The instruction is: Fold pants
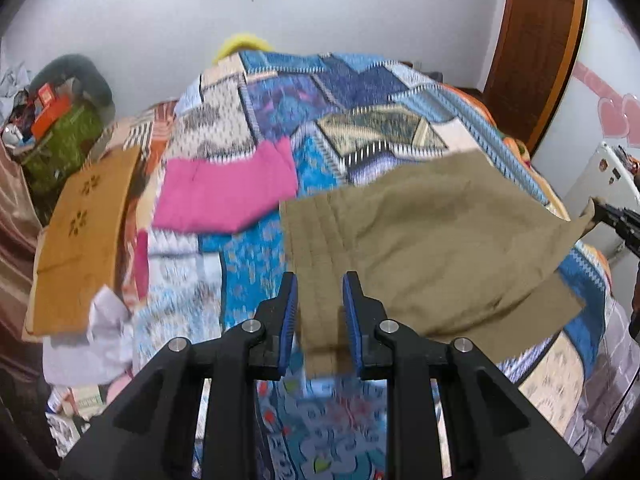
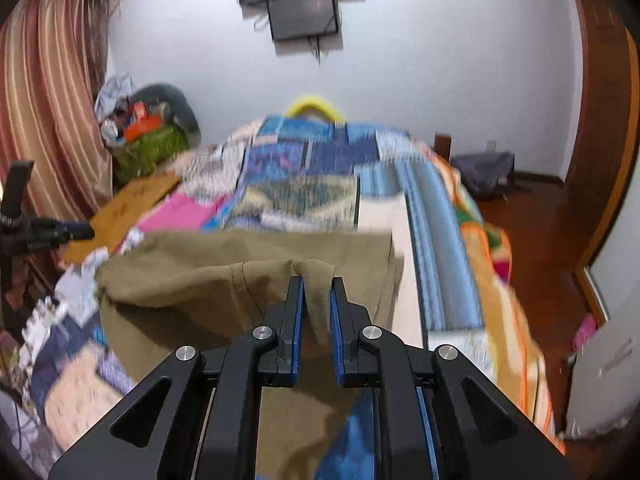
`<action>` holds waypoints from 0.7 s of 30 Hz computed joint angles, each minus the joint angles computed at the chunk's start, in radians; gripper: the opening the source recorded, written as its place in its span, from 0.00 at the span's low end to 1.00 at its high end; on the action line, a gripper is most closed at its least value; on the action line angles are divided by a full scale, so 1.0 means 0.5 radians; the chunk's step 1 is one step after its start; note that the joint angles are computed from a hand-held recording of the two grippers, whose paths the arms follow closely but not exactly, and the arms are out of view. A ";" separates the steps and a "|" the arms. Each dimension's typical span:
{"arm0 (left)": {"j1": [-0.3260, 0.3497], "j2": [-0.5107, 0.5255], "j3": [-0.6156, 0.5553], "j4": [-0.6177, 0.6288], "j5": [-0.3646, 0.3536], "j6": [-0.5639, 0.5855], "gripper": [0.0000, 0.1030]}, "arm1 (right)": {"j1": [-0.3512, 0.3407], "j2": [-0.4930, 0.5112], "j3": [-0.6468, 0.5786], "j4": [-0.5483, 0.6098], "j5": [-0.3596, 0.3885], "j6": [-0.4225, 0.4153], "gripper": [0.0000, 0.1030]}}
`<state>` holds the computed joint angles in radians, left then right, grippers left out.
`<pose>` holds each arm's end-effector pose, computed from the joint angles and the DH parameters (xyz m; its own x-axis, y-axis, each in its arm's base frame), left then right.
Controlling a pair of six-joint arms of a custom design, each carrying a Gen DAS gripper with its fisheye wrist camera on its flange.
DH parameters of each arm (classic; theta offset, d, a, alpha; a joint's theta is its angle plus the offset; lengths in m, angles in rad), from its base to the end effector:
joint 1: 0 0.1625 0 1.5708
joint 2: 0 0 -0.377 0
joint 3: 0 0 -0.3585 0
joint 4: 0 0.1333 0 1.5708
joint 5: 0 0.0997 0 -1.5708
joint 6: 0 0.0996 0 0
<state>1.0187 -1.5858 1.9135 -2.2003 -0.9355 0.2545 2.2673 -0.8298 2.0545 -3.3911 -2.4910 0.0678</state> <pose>-0.0737 -0.4864 0.3772 -0.6267 0.4679 -0.6232 0.6805 0.7183 -0.1450 0.3574 -0.3431 0.1094 -0.7852 -0.0030 0.6192 -0.4790 0.6367 -0.6043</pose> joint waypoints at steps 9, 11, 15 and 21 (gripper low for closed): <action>-0.017 -0.182 0.216 -0.056 0.091 0.035 0.47 | -0.004 -0.076 0.285 0.408 -0.029 0.524 0.16; -0.048 -0.225 0.260 -0.060 0.108 0.069 0.47 | 0.006 -0.104 0.293 0.611 -0.049 0.663 0.17; -0.138 -0.288 0.345 -0.065 0.144 0.131 0.57 | 0.062 -0.172 0.276 0.915 -0.088 0.856 0.26; -0.207 -0.294 0.397 -0.062 0.054 0.167 0.64 | 0.211 -0.086 0.254 0.518 -0.125 0.762 0.59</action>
<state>0.9152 -1.7326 2.1120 -2.2310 -0.9087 0.3381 2.3729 -0.8729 2.1815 -3.1323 -2.5533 0.4488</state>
